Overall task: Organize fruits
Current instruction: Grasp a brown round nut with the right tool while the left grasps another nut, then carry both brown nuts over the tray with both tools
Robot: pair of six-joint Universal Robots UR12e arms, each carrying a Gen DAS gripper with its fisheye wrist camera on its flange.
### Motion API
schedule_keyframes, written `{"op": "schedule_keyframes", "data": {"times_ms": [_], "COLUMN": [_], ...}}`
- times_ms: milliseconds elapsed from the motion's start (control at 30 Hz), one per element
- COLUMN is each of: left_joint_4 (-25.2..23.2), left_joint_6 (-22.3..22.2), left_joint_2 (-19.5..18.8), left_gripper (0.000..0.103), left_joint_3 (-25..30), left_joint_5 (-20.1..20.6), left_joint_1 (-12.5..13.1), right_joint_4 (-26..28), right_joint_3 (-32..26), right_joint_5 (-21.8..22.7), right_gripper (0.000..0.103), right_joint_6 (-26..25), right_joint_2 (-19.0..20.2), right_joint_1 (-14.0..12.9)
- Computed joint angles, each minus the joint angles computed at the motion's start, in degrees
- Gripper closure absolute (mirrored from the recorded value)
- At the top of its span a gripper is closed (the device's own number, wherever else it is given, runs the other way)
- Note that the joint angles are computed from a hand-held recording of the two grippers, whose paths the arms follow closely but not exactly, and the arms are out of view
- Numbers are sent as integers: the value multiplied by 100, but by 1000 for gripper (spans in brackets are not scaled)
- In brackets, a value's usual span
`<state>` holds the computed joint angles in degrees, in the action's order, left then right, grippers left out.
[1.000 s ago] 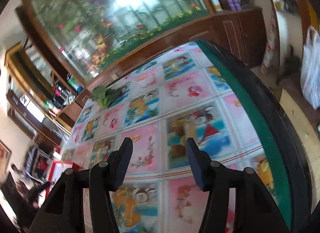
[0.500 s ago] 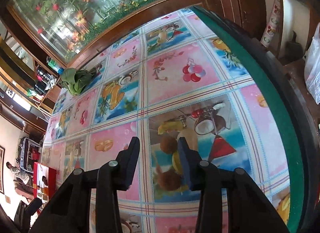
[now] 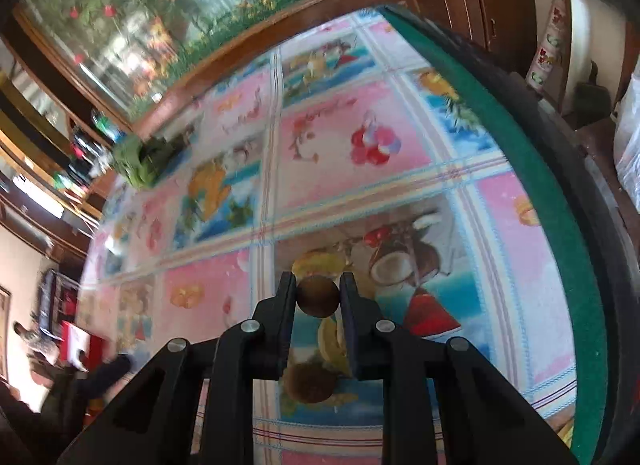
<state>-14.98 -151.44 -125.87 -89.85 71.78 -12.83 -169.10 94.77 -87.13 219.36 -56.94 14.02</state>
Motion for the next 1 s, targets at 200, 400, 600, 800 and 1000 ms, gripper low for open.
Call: {"op": "schedule_keyframes", "data": {"times_ms": [200, 400, 600, 800, 1000], "left_joint_4": [-283, -755, -991, -1263, -1083], "left_joint_6": [-69, -171, -171, -171, -327], "left_joint_2": [-276, -467, -510, -526, -426], "left_gripper": [29, 43, 64, 76, 76], "left_joint_3": [415, 774, 846, 900, 771], "left_joint_5": [-142, -204, -199, -338, -443], "left_joint_1": [-208, -338, -400, -407, -340], "right_joint_4": [-924, -1083, -1180, -1127, -1188], "right_joint_3": [516, 535, 531, 457, 408], "right_joint_5": [-94, -98, -86, -104, -204], "right_gripper": [82, 82, 82, 82, 82], "right_joint_6": [635, 768, 763, 704, 504], "right_joint_2": [-261, -277, -258, -214, -173], "right_joint_1": [-139, -150, -144, -121, -59]}}
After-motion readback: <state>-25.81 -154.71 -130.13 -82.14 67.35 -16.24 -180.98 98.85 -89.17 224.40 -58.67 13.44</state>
